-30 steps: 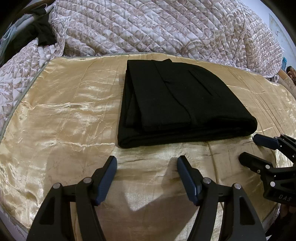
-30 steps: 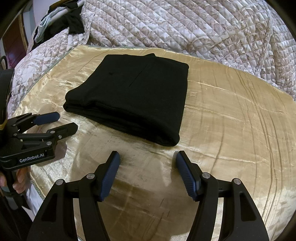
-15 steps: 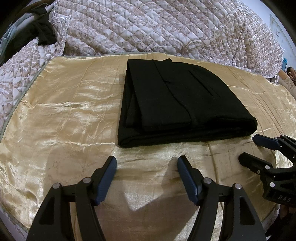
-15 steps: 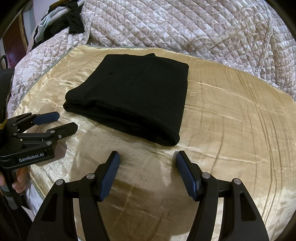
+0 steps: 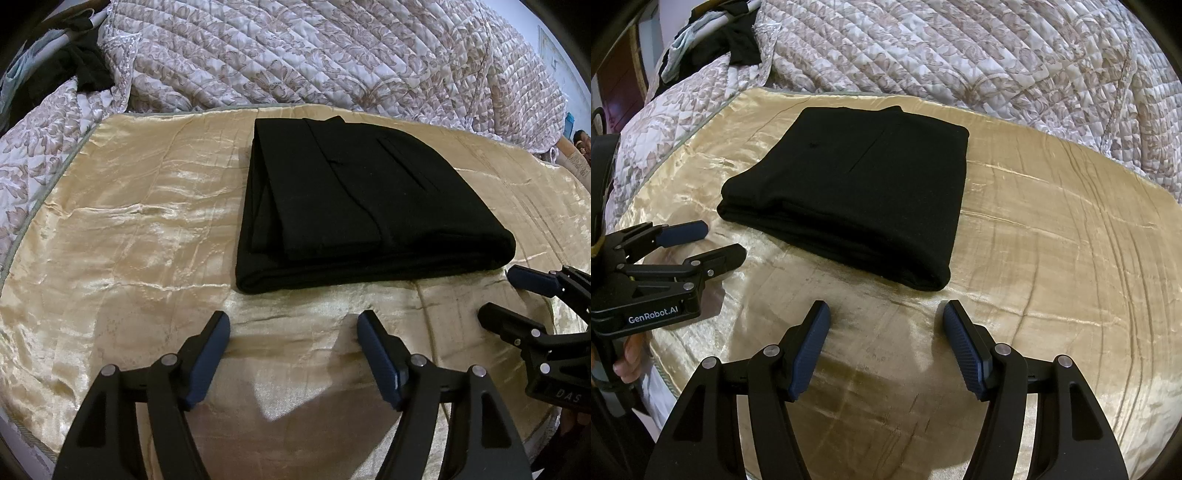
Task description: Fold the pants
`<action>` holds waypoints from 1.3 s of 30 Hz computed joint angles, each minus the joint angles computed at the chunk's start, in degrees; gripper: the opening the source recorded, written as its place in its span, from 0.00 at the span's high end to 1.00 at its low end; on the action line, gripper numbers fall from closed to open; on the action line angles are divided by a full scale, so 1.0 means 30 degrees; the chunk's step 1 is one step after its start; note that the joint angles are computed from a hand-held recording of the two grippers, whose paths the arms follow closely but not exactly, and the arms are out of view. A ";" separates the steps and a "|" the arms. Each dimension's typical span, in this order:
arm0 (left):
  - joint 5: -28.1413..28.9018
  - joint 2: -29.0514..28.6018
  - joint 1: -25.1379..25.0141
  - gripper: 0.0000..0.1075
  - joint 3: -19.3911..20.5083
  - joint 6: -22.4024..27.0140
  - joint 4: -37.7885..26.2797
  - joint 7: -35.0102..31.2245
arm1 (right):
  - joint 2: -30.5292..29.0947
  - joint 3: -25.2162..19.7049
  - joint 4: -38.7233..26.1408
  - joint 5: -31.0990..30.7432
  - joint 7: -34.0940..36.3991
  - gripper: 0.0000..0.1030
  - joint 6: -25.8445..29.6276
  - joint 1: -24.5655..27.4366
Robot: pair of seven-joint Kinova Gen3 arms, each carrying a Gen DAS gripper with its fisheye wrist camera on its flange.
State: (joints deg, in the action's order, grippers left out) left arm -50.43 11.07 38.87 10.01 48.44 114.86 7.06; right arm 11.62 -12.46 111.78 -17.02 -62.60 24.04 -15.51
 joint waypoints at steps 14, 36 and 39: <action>-0.0008 0.0067 0.0118 0.30 0.0011 0.0153 -0.0035 0.0119 | 0.0004 0.0026 0.0012 0.0070 -0.0094 0.37 -0.0038 -0.0043; 0.0050 0.0099 0.0118 0.30 0.0025 0.0203 -0.0130 0.0049 | 0.0014 0.0028 0.0029 0.0217 -0.0247 0.36 -0.0118 -0.0094; 0.0024 0.0097 0.0132 0.30 0.0014 0.0198 -0.0101 0.0068 | -0.0003 0.0028 0.0053 0.0229 -0.0281 0.35 -0.0131 -0.0113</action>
State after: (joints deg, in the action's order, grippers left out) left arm -50.35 11.36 39.26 10.06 49.03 114.56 7.26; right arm 11.61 -12.38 111.94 -16.33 -63.44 23.64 -15.85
